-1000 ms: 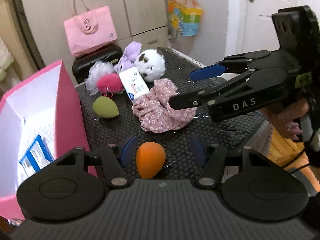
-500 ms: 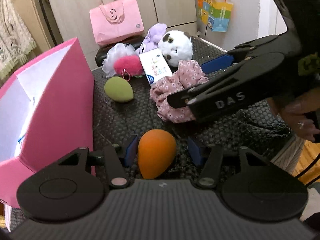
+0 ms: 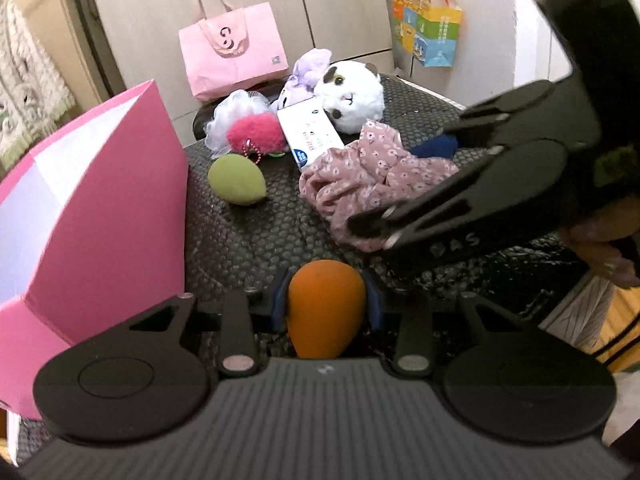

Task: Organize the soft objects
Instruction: 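Grasp the orange sponge with the left tool while the right tool grasps the pink floral scrunchie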

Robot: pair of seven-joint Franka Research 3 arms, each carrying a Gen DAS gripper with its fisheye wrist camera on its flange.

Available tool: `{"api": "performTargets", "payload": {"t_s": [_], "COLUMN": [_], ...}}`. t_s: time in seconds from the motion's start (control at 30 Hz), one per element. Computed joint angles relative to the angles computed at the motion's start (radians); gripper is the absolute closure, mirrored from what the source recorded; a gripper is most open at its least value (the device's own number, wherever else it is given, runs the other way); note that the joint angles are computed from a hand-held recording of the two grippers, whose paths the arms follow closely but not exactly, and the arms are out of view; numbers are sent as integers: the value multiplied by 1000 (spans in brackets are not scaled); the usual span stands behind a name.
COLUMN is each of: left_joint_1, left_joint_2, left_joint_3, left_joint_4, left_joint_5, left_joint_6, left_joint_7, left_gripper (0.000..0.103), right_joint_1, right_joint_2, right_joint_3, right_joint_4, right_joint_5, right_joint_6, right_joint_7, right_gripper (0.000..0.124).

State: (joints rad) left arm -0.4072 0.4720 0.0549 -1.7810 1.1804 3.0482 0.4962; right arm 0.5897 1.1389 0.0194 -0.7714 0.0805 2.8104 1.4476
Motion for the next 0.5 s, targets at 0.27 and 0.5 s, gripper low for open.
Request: {"api": "performTargets", "payload": {"t_s": [0.27,0.5], "left_joint_1": [-18,69], "left_joint_2": [-13,-66], "left_joint_3": [43,-35], "left_joint_4": [-26,-111], "left_joint_5": [-5,-149], "left_joint_6": [48,92], "left_joint_7": [-74,36], "left_gripper": [67,67], "right_joint_1": [28,40], "right_joint_2": [-168,-305], "right_joint_3": [-49,-29], "right_joint_4": [-304,-536], "right_joint_5": [41,70], "right_joint_6": [165,262], "right_joint_7": [122,151], "right_gripper": [102,101]}}
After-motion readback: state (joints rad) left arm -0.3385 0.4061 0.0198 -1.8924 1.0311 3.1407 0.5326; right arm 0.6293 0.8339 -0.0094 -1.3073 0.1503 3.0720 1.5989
